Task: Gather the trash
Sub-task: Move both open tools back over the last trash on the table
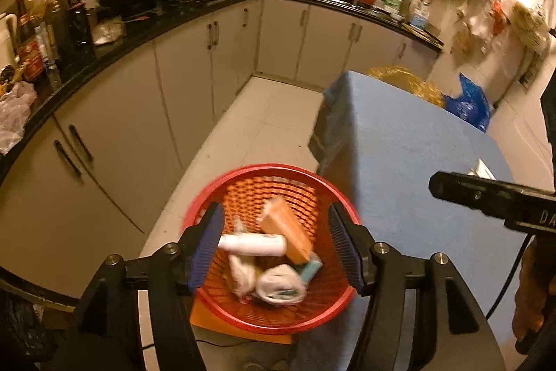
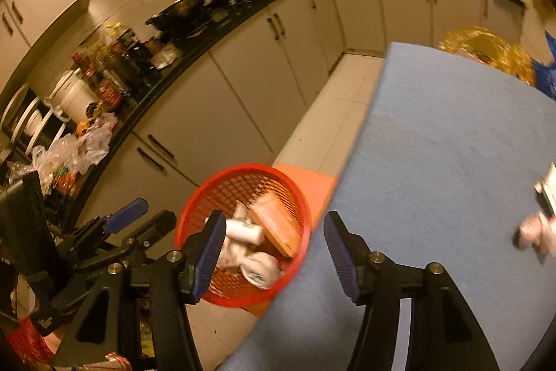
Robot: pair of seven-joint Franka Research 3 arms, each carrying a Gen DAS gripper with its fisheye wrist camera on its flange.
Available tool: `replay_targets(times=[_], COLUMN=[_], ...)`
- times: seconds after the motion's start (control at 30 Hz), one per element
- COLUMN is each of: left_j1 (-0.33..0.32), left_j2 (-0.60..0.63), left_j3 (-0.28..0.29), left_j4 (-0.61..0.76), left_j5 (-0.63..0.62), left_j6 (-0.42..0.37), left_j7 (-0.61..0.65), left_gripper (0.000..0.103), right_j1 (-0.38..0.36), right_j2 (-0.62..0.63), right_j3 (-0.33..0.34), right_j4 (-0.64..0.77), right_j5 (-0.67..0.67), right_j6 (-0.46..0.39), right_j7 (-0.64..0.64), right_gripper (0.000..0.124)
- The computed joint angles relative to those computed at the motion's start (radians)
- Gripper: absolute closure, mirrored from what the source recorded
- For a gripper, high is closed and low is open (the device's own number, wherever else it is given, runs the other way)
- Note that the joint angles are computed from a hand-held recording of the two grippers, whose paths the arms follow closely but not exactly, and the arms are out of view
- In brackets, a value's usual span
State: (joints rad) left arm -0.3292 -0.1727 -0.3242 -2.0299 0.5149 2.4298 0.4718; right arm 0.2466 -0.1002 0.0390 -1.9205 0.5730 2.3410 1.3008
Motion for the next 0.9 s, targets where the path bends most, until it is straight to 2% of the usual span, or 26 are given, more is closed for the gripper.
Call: replay_targets(times=[0.3,0.57,0.73,0.9], left_j1=[-0.088,-0.197,-0.282,-0.36], left_j2=[0.164,0.352,0.473,0.577], left_j3=[-0.029,-0.027,-0.013,0.013], left_j4=[0.165,0.39,0.547,0.691], left_j5=[-0.027,-0.018,-0.015,-0.018], left_j6=[-0.015,-0.044,-0.089,-0.156], left_j7=[0.112,0.199,0.231,0.248], left_gripper=[0.041,0.038,0.038,0.038], right_j1=[-0.068,-0.168,-0.246,-0.3], right_j2=[-0.136,-0.227,-0.218,-0.126], right_j3=[-0.056,-0.121,-0.167,-0.202], right_j4=[-0.173,-0.261,-0.246,-0.154], right_j5=[-0.024,-0.067,-0.122,-0.131], right_j6=[-0.024,-0.024,-0.031,-0.046], right_j7=[0.042,0.06,0.018,-0.058], right_gripper=[0.061,0.061,0.061,0.061])
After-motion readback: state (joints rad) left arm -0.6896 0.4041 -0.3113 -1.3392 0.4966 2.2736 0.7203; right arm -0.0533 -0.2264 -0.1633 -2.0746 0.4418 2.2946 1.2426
